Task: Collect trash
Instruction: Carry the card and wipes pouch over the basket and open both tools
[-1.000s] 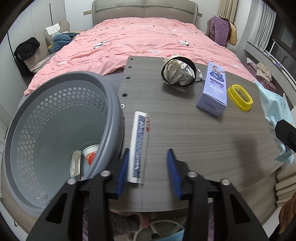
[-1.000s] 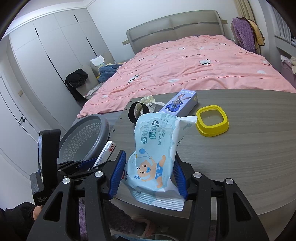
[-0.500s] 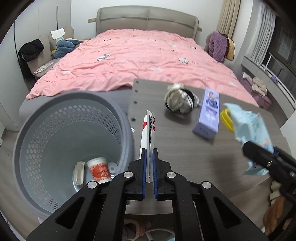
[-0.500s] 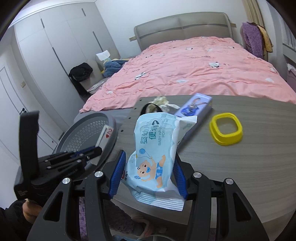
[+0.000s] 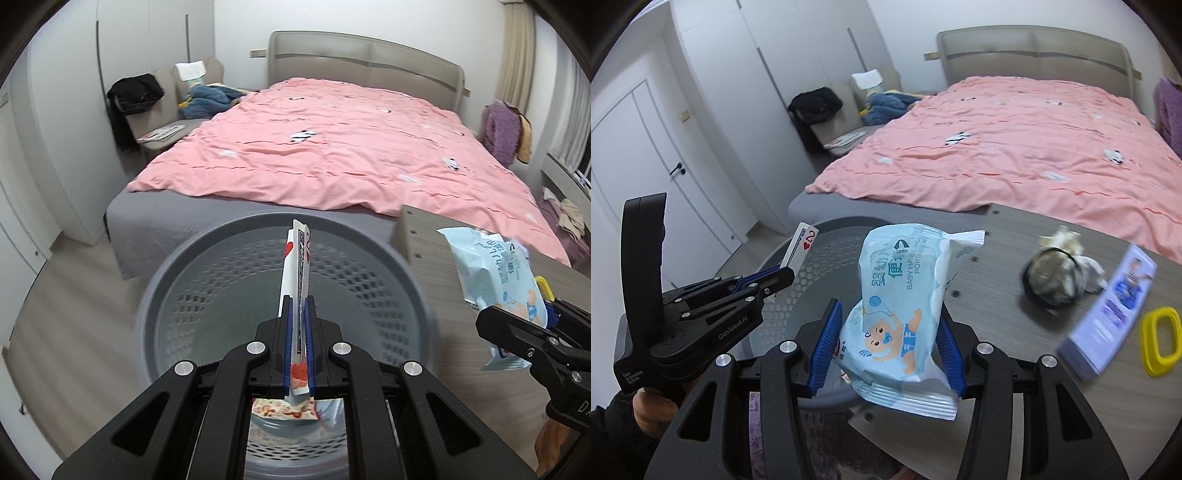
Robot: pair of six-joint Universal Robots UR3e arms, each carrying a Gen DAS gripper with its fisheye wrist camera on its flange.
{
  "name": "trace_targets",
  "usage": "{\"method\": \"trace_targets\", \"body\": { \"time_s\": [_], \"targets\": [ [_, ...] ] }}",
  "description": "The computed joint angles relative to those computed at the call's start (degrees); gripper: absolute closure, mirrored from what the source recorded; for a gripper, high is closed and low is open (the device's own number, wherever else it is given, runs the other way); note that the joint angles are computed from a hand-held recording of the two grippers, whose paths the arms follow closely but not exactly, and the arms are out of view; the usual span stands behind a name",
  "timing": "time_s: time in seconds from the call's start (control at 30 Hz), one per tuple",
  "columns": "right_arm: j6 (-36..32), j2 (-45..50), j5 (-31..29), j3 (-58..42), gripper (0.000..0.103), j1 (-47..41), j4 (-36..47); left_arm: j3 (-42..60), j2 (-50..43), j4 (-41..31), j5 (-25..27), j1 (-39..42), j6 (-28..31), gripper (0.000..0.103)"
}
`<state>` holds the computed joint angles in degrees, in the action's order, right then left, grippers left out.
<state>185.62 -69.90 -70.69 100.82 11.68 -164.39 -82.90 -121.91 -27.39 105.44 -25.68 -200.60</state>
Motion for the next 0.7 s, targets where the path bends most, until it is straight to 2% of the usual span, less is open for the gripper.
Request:
{"method": "trace_targets", "body": {
  "time_s": [0.23, 0.3, 0.37, 0.47, 0.7],
  "targets": [
    [-0.8, 7.9, -1.4, -11.5, 0.054, 4.1, 4.5, -6.7, 3.0, 3.6, -2.1, 4.3, 0.2, 0.095],
    [-1.2, 8.7, -1.5, -12.5, 0.052, 4.5, 4.7, -7.9, 3.5, 4.5, -2.7, 5.0, 0.3, 0.088],
    [-1.4, 9.3, -2.0, -13.3, 0.050, 5.0, 4.6, -8.3, 3.3, 5.1, -2.2, 5.1, 0.2, 0.068],
    [-1.3, 9.4, -2.5, -13.3, 0.037, 5.2, 3.8, -9.8, 3.9, 6.3, -1.1, 5.1, 0.0, 0.049],
    [-1.2, 9.2, -2.9, -12.8, 0.034, 5.3, 3.8, -12.3, 5.4, 7.4, 0.2, 5.2, -1.2, 0.035]
  ]
}}
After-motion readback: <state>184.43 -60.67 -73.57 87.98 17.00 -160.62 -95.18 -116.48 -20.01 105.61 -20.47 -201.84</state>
